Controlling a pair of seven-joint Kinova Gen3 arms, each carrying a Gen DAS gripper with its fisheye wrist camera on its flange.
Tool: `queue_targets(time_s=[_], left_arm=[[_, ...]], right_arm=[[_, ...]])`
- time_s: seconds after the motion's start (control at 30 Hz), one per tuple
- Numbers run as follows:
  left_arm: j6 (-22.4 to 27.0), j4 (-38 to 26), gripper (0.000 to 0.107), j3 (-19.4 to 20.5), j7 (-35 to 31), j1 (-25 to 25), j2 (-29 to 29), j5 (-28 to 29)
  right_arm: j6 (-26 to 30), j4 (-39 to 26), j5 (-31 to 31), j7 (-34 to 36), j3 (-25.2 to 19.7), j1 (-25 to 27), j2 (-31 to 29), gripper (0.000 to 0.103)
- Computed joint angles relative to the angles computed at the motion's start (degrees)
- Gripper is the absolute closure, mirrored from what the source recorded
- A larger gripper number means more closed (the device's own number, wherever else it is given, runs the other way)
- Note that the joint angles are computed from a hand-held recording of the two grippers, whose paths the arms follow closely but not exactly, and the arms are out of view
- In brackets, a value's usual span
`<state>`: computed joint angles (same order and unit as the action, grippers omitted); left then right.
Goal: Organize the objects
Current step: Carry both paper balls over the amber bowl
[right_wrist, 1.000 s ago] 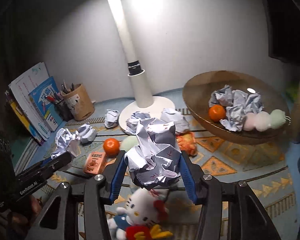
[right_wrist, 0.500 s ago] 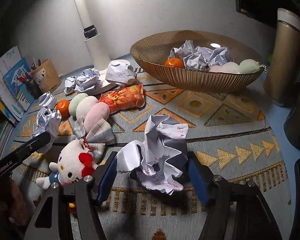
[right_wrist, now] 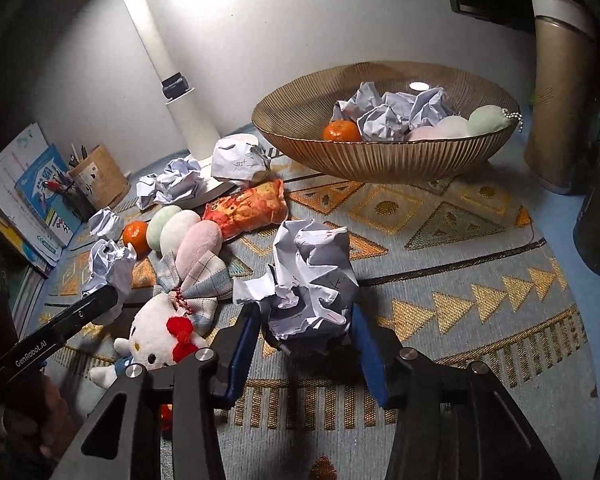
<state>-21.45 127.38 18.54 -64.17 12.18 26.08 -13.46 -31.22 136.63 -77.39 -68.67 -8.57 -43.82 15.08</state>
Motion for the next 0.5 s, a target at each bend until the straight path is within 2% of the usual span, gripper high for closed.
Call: queue_targets(time_s=[0.07, 0.17, 0.27, 0.37, 0.43, 0.5], left_arm=[[0.16, 0.29, 0.072, 2.25, -2.92, -1.76, -0.13, 1.96], [4.19, -0.61, 0.072, 10.21, -3.42, -8.29, -1.66, -0.64], [7.06, -3.61, 0.072, 18.17, 2.94, -13.97, -1.99, -7.43], [13.78, -11.07, 0.072, 26.14, 9.3, -18.27, 0.25, -14.42], [17.57, -16.38, 0.072, 29.83, 9.99, -18.91, 2.72, -18.16], [20.35, -21.68, 0.072, 29.28, 7.23, -15.63, 4.66, -18.18]], right_arm=[[-1.27, 0.8, -0.25, -0.13, -0.44, -0.73, -1.37, 0.06], [-4.44, 1.71, -3.74, 2.77, -1.87, -1.99, -4.74, 0.061], [-8.38, 1.55, -9.06, 7.78, -4.23, -1.82, -9.11, 0.061], [-13.91, -1.08, -15.46, 14.77, -5.65, -0.73, -11.3, 0.061], [-13.83, -2.83, -16.15, 17.64, -5.66, 2.61, -11.91, 0.061], [-12.52, -4.77, -16.19, 20.07, -4.57, 6.21, -11.31, 0.061]])
